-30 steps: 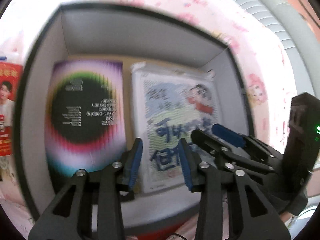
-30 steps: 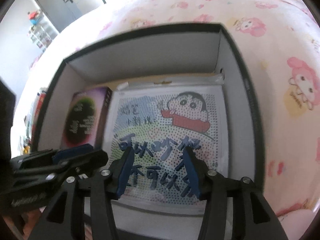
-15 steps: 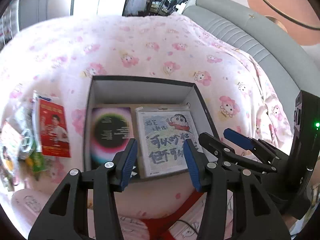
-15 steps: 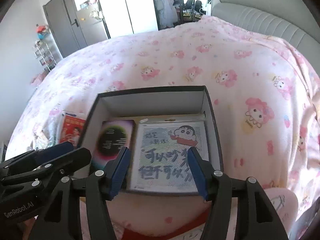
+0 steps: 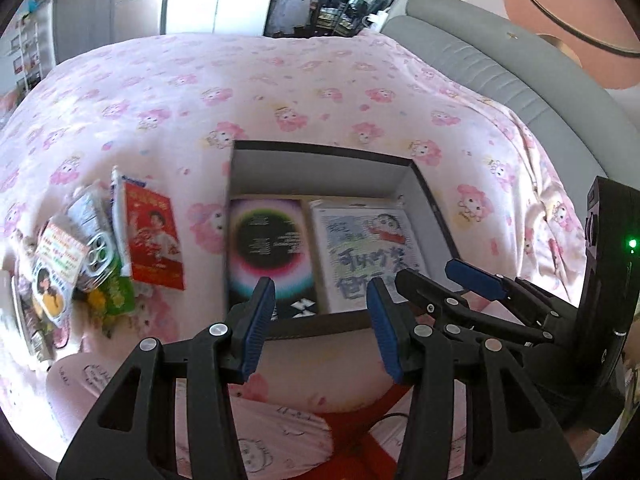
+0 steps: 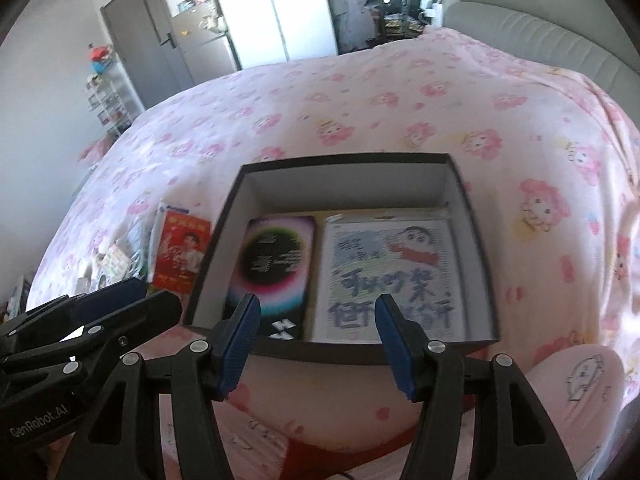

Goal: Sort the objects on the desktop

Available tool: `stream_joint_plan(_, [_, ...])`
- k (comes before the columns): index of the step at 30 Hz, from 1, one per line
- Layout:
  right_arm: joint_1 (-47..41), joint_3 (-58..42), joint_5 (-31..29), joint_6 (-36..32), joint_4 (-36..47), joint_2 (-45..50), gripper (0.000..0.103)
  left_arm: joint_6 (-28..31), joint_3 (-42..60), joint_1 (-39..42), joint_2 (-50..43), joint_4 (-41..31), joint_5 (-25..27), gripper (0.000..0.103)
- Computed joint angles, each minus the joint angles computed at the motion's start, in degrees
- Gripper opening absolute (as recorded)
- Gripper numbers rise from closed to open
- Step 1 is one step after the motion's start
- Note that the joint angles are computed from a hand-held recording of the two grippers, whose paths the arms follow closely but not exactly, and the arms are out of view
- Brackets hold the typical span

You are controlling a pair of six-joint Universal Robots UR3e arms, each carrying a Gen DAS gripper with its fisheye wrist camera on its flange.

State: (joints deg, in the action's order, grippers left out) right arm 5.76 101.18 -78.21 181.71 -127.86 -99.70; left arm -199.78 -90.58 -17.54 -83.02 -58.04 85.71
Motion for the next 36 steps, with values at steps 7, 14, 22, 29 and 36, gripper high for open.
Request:
stream_joint_plan(7, [7.2,-5.4,5.3,1.0,-3.3,10.3,0.051,2.7,-11.1,10.9,12.1,-2.2,-2.6,0.047])
stream_joint_plan(14, [14.9,-21.9,11.7,3.1,-4.5,28.2,0.037,8.8,-22.1,28.6,23.4,-1.9,-9.8,0.036])
stream_joint_plan(22, [21.9,-44.2,6.3,7.4,3.6,47.1,0.037,15.3,-31.9,42.4,23.2,1.0,-17.0,0.022])
stream_joint_plan(29, [23.5,-51.4,4.7,5.9,8.0,52.1,0.039,18.6,-35.2,49.5,21.7,2.0,-23.7,0.019])
stream_joint_plan(36, [22.8,-56.3,4.0,10.8,8.0,55.6,0.041,20.0,-30.8,48.7,11.7,6.0,-30.9,0.019])
